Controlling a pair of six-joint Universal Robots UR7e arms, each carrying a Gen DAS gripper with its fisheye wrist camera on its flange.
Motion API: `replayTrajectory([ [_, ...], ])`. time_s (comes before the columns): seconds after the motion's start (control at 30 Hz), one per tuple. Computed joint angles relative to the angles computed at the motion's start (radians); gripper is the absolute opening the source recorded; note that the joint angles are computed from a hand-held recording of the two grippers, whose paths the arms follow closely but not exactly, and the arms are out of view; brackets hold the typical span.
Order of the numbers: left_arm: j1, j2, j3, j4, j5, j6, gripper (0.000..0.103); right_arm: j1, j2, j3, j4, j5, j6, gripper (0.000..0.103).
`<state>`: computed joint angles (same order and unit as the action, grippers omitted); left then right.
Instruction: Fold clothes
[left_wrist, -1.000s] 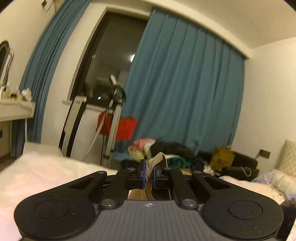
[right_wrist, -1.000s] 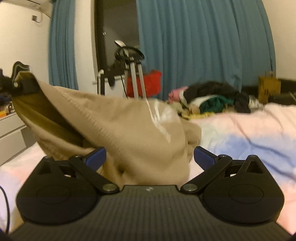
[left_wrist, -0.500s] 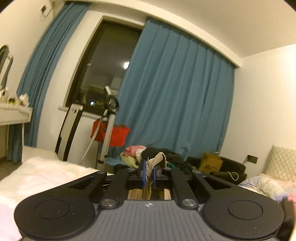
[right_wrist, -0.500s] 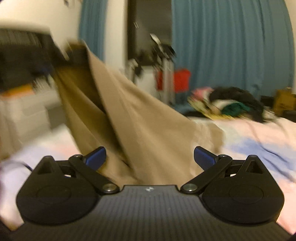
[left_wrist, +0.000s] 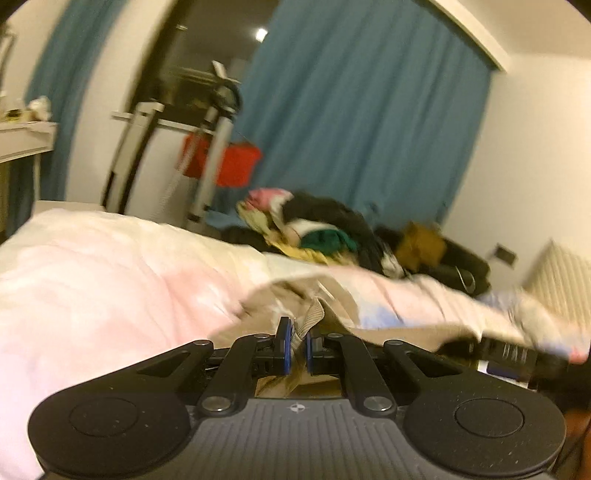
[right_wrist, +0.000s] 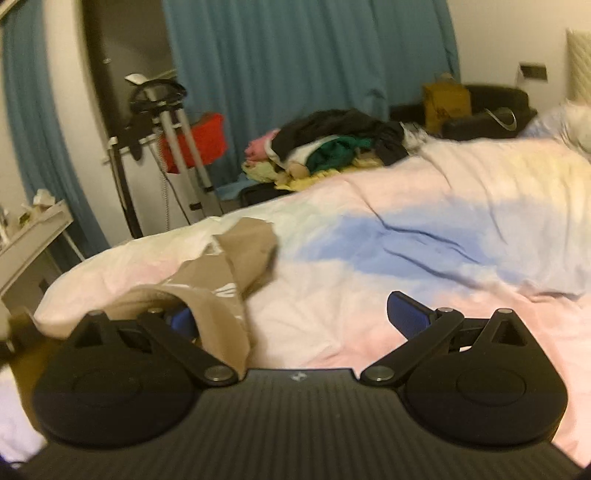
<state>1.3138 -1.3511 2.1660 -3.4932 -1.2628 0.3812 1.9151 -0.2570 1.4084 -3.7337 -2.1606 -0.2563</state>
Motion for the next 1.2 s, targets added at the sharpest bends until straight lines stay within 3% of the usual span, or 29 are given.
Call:
replayTrajectory([
  [0.13, 0.012, 0.021, -0.007, -0.012, -0.032, -0.016, 0.008, -0.029, -0.073, 0.067, 0.177, 0.012, 0.030, 0.103],
  [0.27, 0.018, 0.022, -0.001, -0.058, -0.063, -0.038, 0.008, -0.035, -0.135, 0.136, 0.262, 0.108, 0.009, 0.103],
  [0.33, 0.021, 0.021, -0.011, -0.072, -0.089, -0.050, 0.008, -0.033, -0.165, 0.166, 0.299, 0.165, -0.034, 0.103],
  [0.43, 0.035, -0.001, -0.010, -0.056, -0.158, -0.065, 0.008, -0.017, -0.178, 0.178, 0.312, 0.153, -0.126, 0.103],
  [0.5, 0.030, -0.008, -0.009, -0.042, -0.165, -0.057, 0.008, -0.013, -0.186, 0.185, 0.331, 0.145, -0.160, 0.103],
  [0.67, 0.031, -0.002, -0.021, -0.003, -0.153, -0.062, 0.008, -0.058, -0.242, 0.238, 0.361, 0.355, -0.061, 0.103],
  [0.77, 0.034, 0.011, -0.029, 0.014, -0.146, -0.049, 0.008, -0.063, -0.226, 0.223, 0.347, 0.417, -0.013, 0.103],
  [0.83, 0.034, 0.024, -0.035, 0.022, -0.137, -0.036, 0.008, -0.047, -0.185, 0.190, 0.337, 0.374, -0.028, 0.103],
  [1.03, 0.045, 0.069, -0.050, 0.021, -0.148, -0.007, 0.009, 0.022, 0.001, 0.036, 0.250, 0.184, -0.209, 0.103],
  [1.2, 0.034, 0.090, -0.046, -0.013, -0.107, 0.021, 0.009, 0.053, 0.244, -0.230, -0.003, 0.081, -0.446, 0.103],
])
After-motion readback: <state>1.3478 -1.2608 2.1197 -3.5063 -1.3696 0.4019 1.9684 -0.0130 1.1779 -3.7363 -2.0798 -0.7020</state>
